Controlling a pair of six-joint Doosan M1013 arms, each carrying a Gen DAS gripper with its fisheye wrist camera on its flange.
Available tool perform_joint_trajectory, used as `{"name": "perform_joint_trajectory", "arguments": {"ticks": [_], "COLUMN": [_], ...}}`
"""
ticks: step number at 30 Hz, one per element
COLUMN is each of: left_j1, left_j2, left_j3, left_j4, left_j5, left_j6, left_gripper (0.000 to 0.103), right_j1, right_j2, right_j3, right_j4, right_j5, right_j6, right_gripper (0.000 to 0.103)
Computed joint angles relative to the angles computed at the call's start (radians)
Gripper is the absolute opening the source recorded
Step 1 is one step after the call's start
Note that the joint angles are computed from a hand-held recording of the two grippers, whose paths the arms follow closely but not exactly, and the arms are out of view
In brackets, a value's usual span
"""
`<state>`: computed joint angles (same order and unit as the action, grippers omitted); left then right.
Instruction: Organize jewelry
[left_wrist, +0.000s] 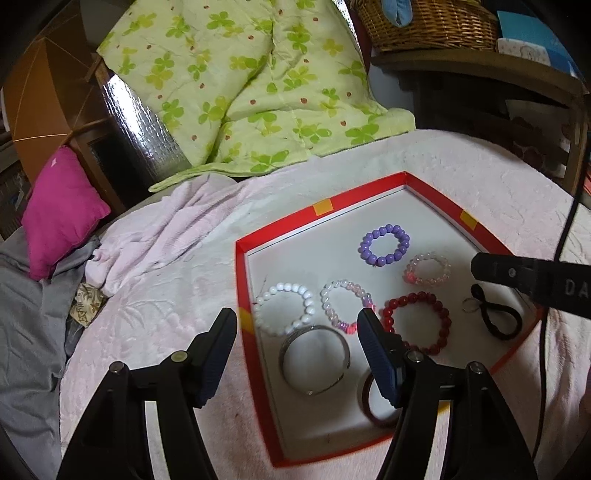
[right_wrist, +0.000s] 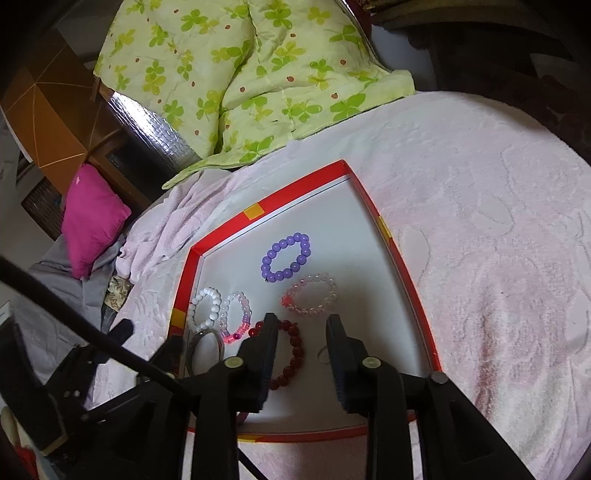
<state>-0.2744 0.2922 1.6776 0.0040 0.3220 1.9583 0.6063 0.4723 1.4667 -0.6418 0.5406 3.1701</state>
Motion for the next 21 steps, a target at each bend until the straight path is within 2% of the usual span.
{"name": "perform_joint_trajectory", "arguments": {"ticks": [2,6,9,14,17,21], "left_j1": [0.005,0.014,0.021,0.049,0.058,0.072], "left_j2": [-0.012,-0.034,-0.051,-0.076,-0.095,-0.121], "left_j3": [0.015,0.040,0.060,0.084,0.109,0.138], "left_j4": [-0.015,-0.035,-0.020,-0.110,-0.084,-0.121], "left_j5": [-0.004,-0.008,-0.026,-0.010,-0.029,-0.044], "left_j6": [0.016,0.033,0.013,0.050,0.026,0.050], "left_gripper": [0.070,0.078,0.078,0.079,0.079,0.079], "right_j1": [0.010,0.024,0.038,0.062,0.076,0.102], "right_j2": [-0.002,-0.002,-0.001,0.001,-0.002,-0.011], "right_j3": [-0.003,-0.013,-0.024,-0.036,-0.038,-0.034], "right_j4": [-0.034,-0.055,-0.080,-0.127,-0.151,-0.204], "right_j5": [0.032,0.069,0.100,0.147,0.168,0.198], "right_j6": [0.015,-0.003,-0.022,-0.025,-0.026,-0.025], "right_gripper": [0.040,0.040,0.040,0.040,0.041,0.052]}}
